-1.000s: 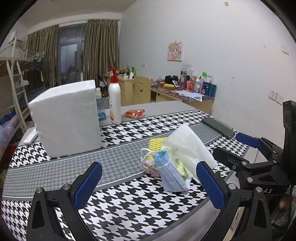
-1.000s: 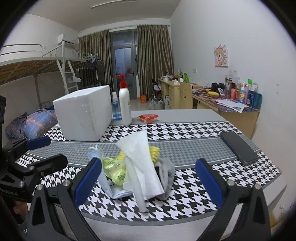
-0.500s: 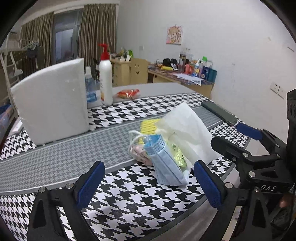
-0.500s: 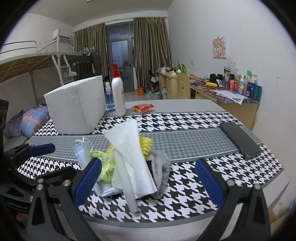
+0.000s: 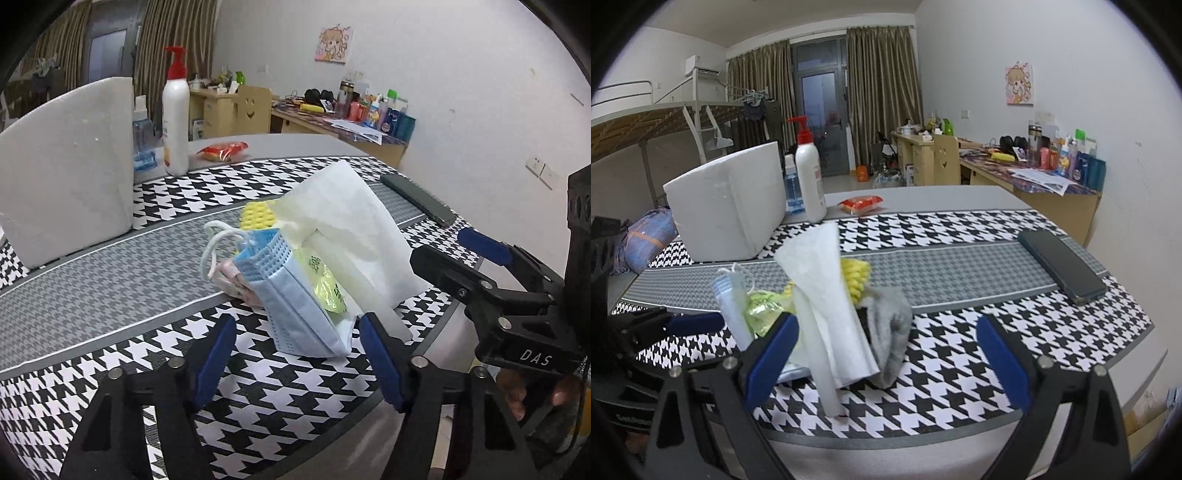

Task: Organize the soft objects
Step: 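Close the left tool on the blue face mask while the right tool grasps the white tissue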

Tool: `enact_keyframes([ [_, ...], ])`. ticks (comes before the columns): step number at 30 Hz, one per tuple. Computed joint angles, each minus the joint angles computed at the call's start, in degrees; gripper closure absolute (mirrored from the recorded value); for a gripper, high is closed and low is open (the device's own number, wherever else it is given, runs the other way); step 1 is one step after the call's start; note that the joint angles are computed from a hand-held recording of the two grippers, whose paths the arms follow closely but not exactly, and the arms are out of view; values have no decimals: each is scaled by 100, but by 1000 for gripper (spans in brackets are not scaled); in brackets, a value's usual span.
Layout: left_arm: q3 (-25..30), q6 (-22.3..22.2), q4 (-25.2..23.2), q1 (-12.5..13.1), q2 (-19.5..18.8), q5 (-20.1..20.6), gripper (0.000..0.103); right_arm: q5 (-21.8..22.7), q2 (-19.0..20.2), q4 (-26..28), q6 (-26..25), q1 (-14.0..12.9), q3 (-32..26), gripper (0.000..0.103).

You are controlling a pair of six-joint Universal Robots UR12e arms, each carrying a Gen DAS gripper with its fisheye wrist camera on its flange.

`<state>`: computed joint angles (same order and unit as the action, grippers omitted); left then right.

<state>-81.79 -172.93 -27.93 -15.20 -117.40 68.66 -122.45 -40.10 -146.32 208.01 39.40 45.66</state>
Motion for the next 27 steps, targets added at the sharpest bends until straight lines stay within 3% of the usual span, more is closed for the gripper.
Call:
enact_keyframes([
  [17,124,-63,-222,26,-86,-219,81,323,12,-12,-56,-44,20,16],
  [27,35,114,-109,29,-31,-242,87,819,46,191,-46,-104,-59,51],
])
